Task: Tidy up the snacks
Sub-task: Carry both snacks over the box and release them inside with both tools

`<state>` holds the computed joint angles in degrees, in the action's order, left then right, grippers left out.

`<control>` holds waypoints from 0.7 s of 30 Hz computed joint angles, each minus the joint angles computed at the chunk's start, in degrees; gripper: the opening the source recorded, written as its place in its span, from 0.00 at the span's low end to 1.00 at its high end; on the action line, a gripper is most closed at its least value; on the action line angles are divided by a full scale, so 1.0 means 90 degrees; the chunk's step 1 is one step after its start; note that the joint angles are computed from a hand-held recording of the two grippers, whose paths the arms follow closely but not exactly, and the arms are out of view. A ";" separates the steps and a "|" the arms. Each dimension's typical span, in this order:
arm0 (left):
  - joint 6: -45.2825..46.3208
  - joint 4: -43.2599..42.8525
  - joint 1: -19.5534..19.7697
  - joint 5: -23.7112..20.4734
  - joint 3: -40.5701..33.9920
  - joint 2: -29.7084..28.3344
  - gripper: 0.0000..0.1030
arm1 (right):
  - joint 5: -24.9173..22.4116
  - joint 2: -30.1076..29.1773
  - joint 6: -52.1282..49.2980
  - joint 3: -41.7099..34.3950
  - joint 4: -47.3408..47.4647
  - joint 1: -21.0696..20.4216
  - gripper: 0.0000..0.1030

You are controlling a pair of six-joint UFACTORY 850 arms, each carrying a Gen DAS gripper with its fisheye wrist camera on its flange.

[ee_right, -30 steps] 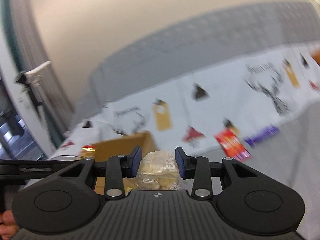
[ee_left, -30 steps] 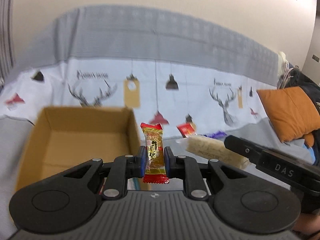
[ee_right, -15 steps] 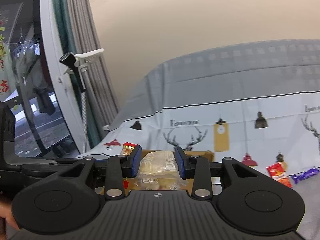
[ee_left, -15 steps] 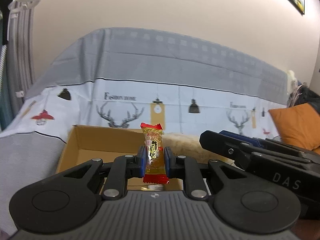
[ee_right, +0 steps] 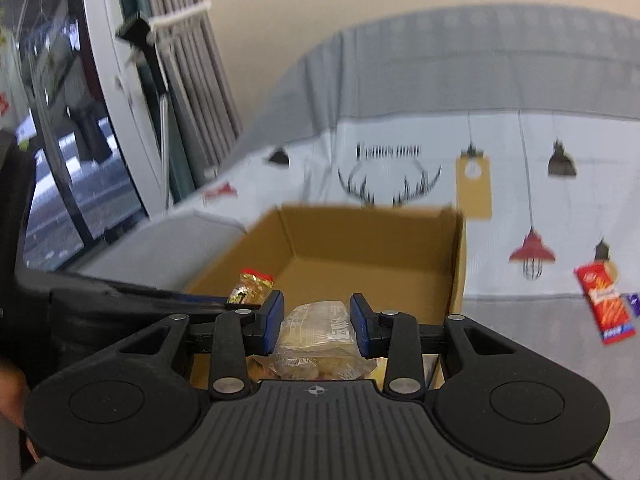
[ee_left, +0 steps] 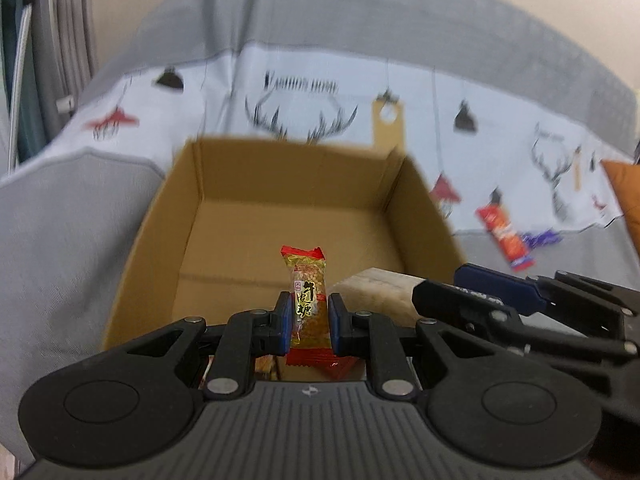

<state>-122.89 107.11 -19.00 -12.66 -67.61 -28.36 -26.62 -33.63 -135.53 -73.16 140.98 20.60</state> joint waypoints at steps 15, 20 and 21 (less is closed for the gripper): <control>0.1734 -0.2121 0.0082 -0.0028 -0.0065 -0.0315 0.25 | -0.0772 -0.0544 0.0076 0.0053 -0.0687 -0.0071 0.40; 0.0516 -0.1227 -0.0220 -0.0989 0.0109 0.0014 0.94 | -0.1325 -0.0333 0.0095 0.0325 -0.0222 -0.0305 0.88; 0.0348 -0.1023 -0.0237 -0.0928 0.0119 0.0063 0.96 | -0.1487 -0.0275 0.0119 0.0413 -0.0186 -0.0395 0.91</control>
<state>-119.76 97.90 -21.13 -21.01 -66.54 -27.79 -40.01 -36.10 -134.46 -69.45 139.30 17.04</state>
